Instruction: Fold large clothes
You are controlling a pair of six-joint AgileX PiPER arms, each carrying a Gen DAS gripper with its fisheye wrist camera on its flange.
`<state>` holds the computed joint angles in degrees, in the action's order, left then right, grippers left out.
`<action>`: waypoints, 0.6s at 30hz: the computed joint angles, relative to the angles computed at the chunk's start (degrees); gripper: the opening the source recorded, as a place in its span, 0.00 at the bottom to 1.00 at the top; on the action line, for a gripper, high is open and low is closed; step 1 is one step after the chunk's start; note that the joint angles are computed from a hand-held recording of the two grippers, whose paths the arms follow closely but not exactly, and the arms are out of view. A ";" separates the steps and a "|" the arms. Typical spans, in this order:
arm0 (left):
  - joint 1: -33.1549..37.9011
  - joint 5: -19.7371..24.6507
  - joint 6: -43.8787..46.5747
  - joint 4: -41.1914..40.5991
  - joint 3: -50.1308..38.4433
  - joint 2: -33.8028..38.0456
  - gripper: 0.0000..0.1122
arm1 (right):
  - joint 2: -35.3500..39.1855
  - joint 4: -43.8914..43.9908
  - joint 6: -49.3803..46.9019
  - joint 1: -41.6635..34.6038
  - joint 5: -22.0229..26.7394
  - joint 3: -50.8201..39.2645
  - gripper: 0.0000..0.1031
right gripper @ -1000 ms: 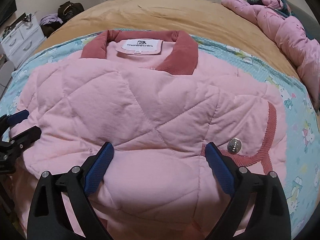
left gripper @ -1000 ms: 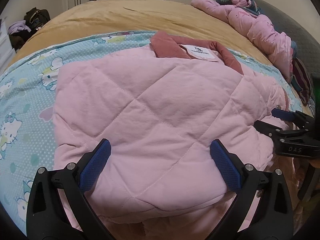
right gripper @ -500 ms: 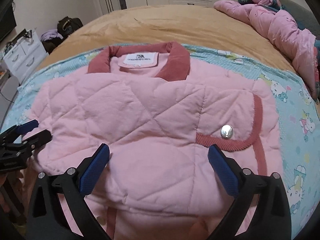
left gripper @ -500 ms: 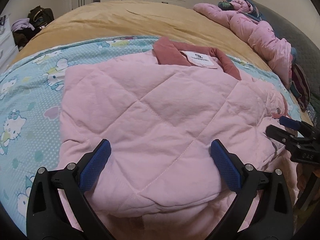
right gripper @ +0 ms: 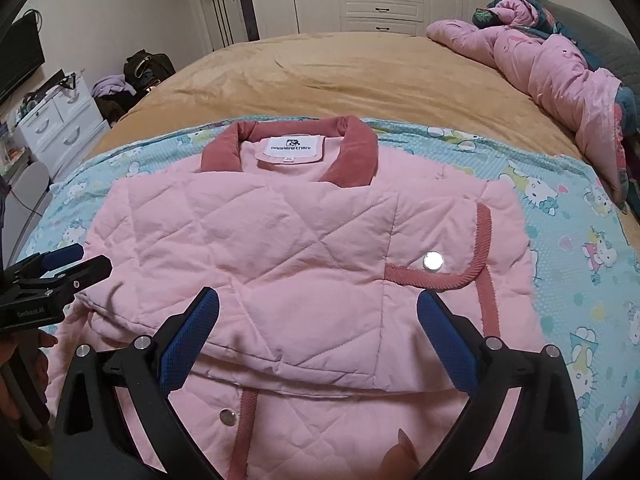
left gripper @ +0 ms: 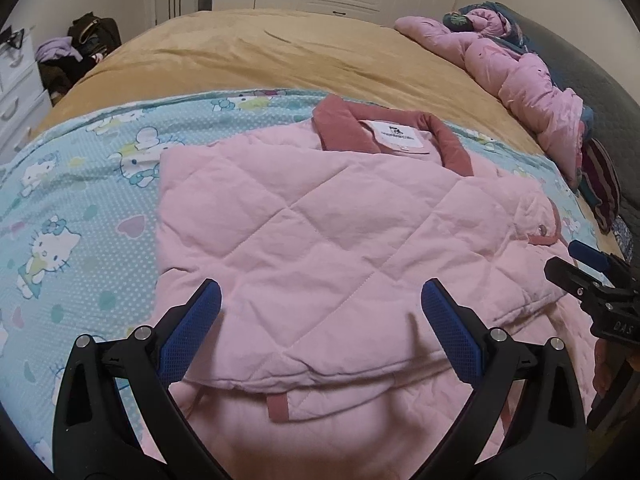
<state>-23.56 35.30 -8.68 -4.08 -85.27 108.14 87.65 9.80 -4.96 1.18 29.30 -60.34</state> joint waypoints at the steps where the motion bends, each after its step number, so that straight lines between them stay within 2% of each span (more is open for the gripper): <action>1: -0.09 0.07 -0.07 0.06 0.16 -0.36 0.84 | -0.27 -0.07 0.06 0.01 0.14 0.06 0.96; 8: -0.63 -1.69 -0.60 -0.80 3.86 -5.15 0.84 | -4.08 -0.26 0.41 0.33 0.91 1.25 0.96; 18: -2.45 -0.74 -3.95 2.22 5.61 -11.23 0.84 | -11.59 0.50 -0.14 -0.27 3.40 2.66 0.96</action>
